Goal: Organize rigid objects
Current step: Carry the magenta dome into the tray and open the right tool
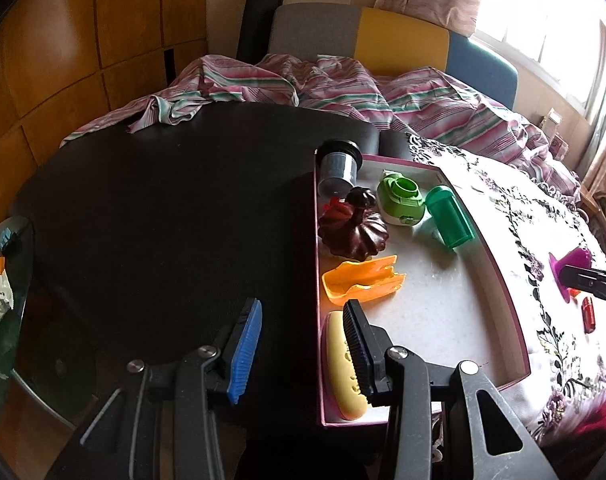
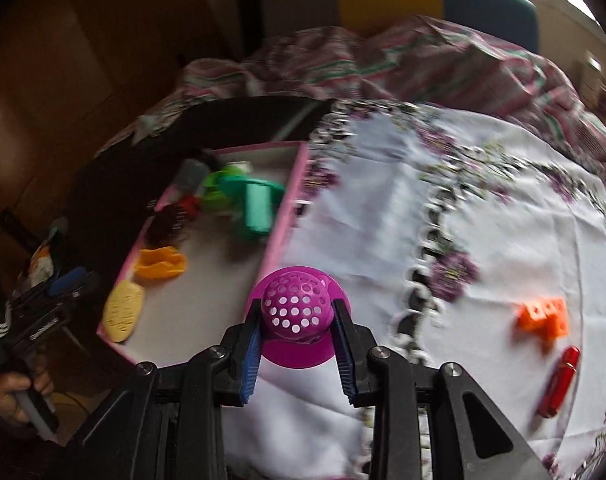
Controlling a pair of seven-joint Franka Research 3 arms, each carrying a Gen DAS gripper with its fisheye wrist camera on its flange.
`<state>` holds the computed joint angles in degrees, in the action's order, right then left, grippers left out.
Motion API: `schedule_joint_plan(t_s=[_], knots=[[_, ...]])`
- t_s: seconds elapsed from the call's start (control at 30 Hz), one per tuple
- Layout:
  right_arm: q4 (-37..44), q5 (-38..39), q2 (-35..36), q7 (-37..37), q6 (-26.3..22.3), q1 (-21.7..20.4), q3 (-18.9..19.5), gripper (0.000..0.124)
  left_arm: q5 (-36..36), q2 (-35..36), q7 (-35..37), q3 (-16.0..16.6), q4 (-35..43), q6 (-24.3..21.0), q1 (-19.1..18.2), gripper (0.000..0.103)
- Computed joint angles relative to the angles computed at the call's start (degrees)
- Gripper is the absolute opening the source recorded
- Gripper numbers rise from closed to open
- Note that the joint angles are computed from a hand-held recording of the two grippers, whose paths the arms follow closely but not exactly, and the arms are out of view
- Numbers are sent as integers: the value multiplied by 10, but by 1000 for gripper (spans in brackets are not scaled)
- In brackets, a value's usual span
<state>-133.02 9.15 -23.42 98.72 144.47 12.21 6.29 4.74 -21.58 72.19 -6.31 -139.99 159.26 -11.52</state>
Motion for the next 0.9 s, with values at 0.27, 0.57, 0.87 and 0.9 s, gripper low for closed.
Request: schedule_joint_plan(t_s=[0.27, 0.57, 0.87, 0.9], knots=[[59, 38, 70, -55, -11, 63, 14, 32, 10, -11, -25, 0, -10, 8, 20, 43], [113, 1, 145, -52, -43, 93, 33, 32, 18, -12, -38, 6, -14, 6, 29, 43], [138, -65, 194, -24, -59, 121, 40, 32, 15, -10, -27, 8, -14, 5, 25, 43], [138, -61, 195, -24, -58, 124, 39, 32, 17, -10, -28, 6, -14, 6, 26, 43]])
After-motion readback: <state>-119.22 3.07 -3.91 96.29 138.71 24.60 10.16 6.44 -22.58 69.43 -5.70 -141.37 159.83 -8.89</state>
